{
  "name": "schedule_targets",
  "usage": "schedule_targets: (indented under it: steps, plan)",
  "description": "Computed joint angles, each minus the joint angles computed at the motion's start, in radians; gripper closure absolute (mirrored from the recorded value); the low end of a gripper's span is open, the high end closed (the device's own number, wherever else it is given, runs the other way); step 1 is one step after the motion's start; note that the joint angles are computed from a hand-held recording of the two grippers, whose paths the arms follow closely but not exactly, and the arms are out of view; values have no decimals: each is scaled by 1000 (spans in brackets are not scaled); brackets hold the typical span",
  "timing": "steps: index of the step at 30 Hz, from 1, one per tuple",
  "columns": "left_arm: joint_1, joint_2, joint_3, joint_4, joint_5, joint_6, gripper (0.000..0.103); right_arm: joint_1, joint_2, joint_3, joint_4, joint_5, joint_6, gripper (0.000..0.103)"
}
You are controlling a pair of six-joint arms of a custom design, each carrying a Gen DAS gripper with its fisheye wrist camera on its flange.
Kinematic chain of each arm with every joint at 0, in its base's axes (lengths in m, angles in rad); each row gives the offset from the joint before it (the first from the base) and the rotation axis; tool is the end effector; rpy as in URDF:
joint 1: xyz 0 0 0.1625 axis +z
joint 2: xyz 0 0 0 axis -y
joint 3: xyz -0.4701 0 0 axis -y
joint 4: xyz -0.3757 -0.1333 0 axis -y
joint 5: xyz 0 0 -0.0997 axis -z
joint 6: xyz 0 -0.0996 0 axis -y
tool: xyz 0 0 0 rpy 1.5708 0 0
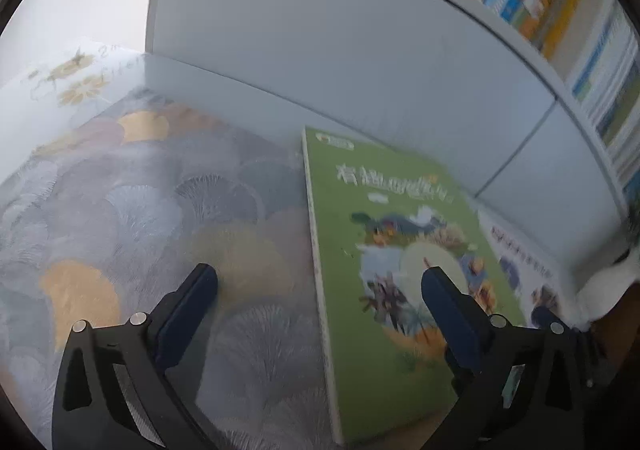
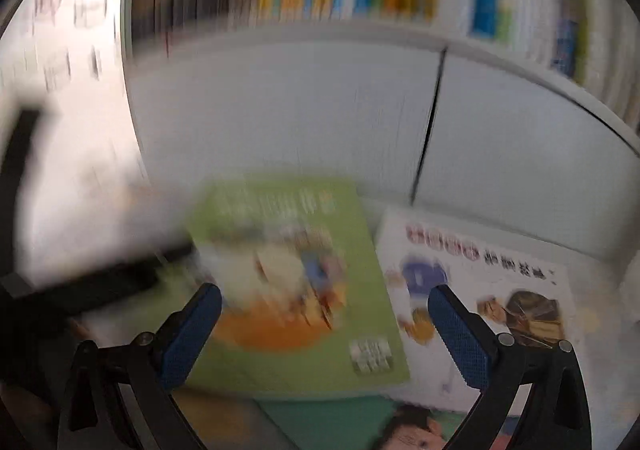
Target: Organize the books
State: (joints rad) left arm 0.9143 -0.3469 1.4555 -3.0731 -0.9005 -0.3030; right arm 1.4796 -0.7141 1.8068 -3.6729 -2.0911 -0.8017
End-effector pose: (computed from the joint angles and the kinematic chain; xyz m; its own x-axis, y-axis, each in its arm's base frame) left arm -0.2919 -0.6987 -0.0478 -0.8995 0.0581 -0.4331 0.3094 0.7846 -0.5373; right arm 0.0238 -0.6592 0.1752 -0.6091 -0.0345 0.7923 -0.5596 0.7266 -0.3986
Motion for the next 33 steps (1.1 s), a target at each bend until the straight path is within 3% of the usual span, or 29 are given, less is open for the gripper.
schedule_targets:
  steps: [2,5,7,27,33]
  plan:
    - [-6,-2,6,15,8,3,1,9,15,-14,10,-37,-29,1]
    - [-9,-8,15,11,2,1,1,-18,-43,14,174,63,68,0]
    - [-13,-11,27,10,6,-2,1,-25,-58,23,223,93,82,0]
    - [2,8,-1,5,-19,15,1,-24,-57,28,223,98,47,0]
    - [-2,15,-7,13,-82,65,1,-21,-45,11,240,105,32,0]
